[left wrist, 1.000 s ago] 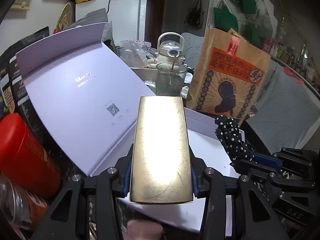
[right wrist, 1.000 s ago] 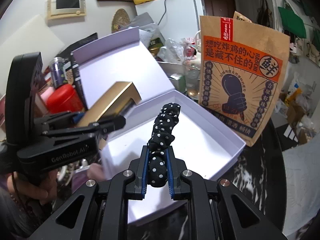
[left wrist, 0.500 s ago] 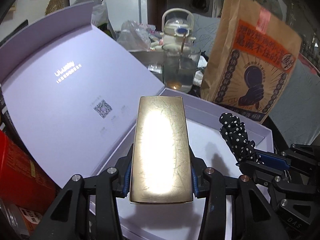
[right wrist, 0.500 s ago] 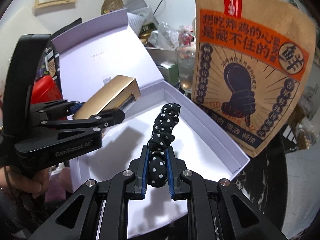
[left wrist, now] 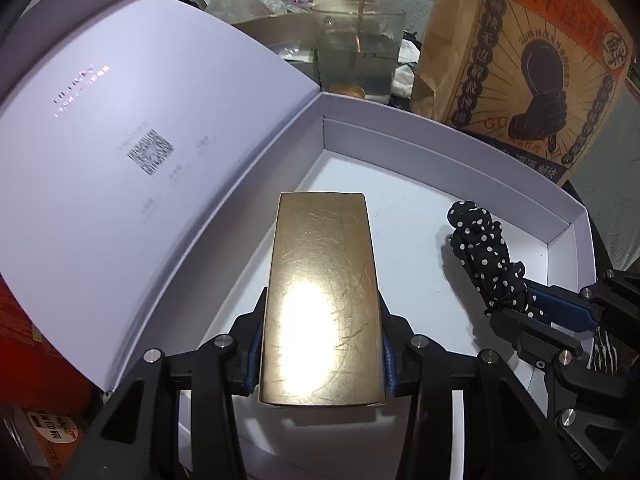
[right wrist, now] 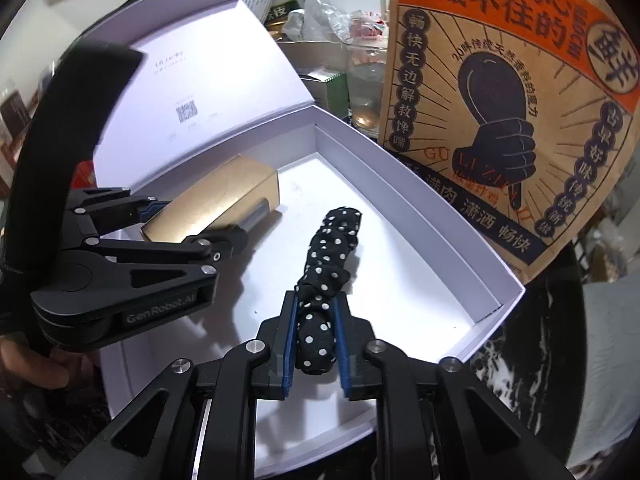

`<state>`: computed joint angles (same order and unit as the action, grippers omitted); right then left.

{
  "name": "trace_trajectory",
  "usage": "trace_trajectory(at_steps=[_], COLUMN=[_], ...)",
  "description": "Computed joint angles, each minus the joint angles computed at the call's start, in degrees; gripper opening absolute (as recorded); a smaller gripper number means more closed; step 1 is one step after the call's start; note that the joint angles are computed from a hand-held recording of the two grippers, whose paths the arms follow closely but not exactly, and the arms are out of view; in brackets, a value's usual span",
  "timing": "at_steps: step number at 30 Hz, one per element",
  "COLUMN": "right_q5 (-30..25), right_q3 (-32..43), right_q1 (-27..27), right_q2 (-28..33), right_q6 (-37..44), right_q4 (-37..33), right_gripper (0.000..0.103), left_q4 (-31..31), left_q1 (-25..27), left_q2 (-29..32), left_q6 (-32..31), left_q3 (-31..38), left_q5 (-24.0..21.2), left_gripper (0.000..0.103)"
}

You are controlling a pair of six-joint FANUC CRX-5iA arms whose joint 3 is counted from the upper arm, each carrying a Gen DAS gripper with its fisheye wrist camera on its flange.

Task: Organize rigid objects
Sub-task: 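Carry the gold case and polka-dot scrunchie with both tools into the lavender box, then open both tools to release the case and scrunchie inside the box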

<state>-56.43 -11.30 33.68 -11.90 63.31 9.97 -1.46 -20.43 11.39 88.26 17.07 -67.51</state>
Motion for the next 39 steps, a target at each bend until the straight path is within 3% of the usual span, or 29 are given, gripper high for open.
trace_trajectory(at_steps=[6,13,16,25,26,27,28,30,39], right_q5=[-1.1,-3.9,-4.5,-5.9,-5.5,-4.7,-4.5,-4.6,-5.5], right_q3=[-0.3,-0.2,-0.5,-1.3,-0.8,-0.3,-0.5,-0.8,-1.7], right_q1=[0.2,0.8,1.5,2.3,1.9,1.3,1.4,1.6,3.3], right_q2=[-0.1,-0.7,-1.4,-3.4,-2.6,-1.7,-2.1,-2.4,-4.9], right_q6=[-1.5,-3.6,-5.3,-7.2,-7.0,-6.8,-6.9,-7.5,-10.8], right_q4=[1.5,4.4,5.8,7.0,6.7,6.3,6.3,6.8,9.8], right_gripper=[0.021,0.043,0.048,0.049,0.049,0.049,0.049,0.049,0.049], left_q4=[1.1,1.5,0.6,0.2,1.0,1.5,1.8,1.7,2.5], left_q1=[0.4,0.8,0.6,0.6,0.9,1.0,1.1,0.9,1.4], left_q2=[-0.3,-0.5,-0.9,-4.1,-4.3,-4.5,-4.9,-6.1,-6.7], left_q6=[-0.1,1.3,1.9,1.2,0.7,0.4,0.3,0.5,0.0], left_q3=[-0.9,-1.2,-1.2,-3.9,-4.1,-4.4,-4.7,-6.0,-4.3], left_q5=[0.3,-0.3,-0.7,0.9,0.6,0.5,0.5,1.9,2.3], left_gripper=[0.044,0.044,0.046,0.047,0.049,0.058,0.075,0.092,0.093])
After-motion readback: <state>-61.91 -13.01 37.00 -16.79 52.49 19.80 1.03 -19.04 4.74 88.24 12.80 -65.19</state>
